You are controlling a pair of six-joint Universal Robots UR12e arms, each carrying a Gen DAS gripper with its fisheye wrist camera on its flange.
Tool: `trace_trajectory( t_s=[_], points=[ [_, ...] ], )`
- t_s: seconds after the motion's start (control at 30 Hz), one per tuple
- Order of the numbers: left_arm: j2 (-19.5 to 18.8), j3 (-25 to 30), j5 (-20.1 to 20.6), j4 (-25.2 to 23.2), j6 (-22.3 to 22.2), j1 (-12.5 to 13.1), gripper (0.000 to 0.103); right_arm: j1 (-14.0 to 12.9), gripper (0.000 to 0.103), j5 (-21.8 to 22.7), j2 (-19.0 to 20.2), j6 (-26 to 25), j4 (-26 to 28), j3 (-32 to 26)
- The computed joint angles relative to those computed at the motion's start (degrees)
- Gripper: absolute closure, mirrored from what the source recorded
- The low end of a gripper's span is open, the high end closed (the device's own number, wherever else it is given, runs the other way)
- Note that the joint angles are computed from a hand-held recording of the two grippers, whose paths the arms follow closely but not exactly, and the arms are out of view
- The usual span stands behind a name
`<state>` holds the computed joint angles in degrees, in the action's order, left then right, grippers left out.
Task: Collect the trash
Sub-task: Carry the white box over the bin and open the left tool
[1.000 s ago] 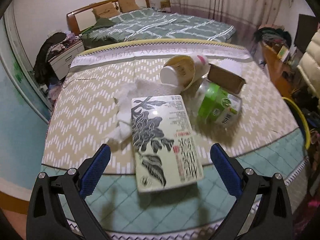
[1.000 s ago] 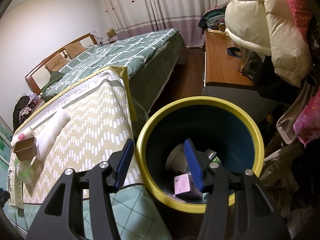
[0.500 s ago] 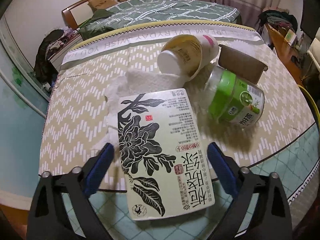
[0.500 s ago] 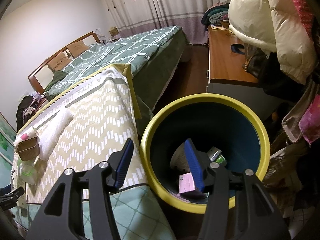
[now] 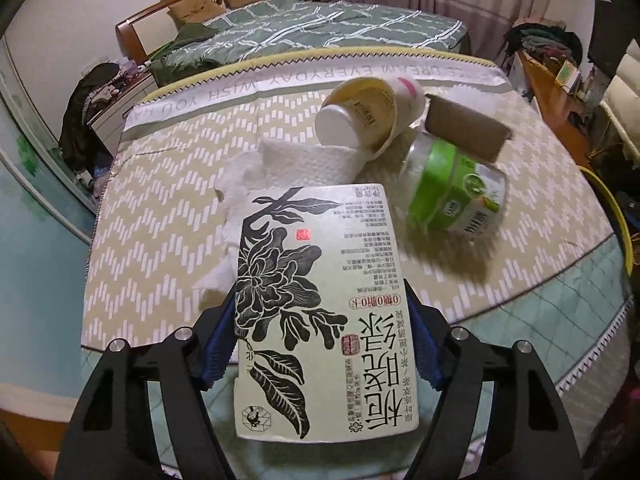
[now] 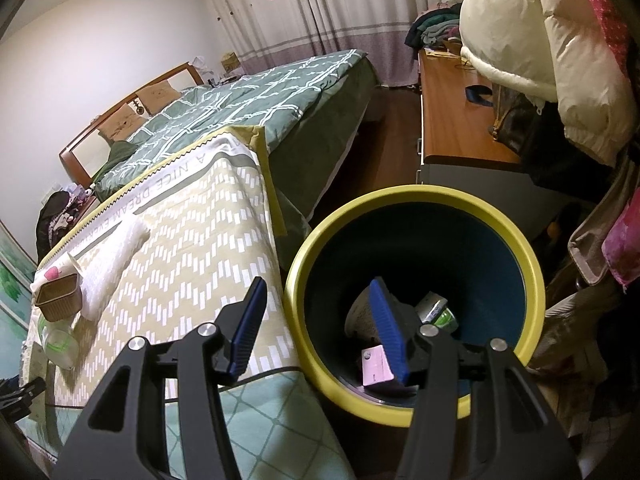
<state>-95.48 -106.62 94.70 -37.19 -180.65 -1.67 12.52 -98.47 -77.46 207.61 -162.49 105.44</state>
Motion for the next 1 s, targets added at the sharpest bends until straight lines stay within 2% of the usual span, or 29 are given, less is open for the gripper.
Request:
trace_trajectory(
  t_s=[0.23,0.5,0.67,1.0],
  points=[
    [2.92,-1.64,-1.98,1.87,1.2,-0.39,0.031,0.15,0.052,-0.61,-0.02,-0.55,-0.15,0.01],
    [3.37,-0.09,-5.43,3.87,4.92,-3.06,0.031,0.54,0.052,-2.8,-2.85,-2.84,-2.51,2.47],
    [1.18,3.07,-9.3,3.89,7.5,-5.3,0.031,0.28,0.052,-5.66,-5.36,-4.02,-3.62,4.62],
    [-7.13,13.91,-15.27,-0.45,13.01,-12.14,0.031,-2.37,0.052,-8.07,-10.07,-3.64,-4.9,10.06]
  ],
)
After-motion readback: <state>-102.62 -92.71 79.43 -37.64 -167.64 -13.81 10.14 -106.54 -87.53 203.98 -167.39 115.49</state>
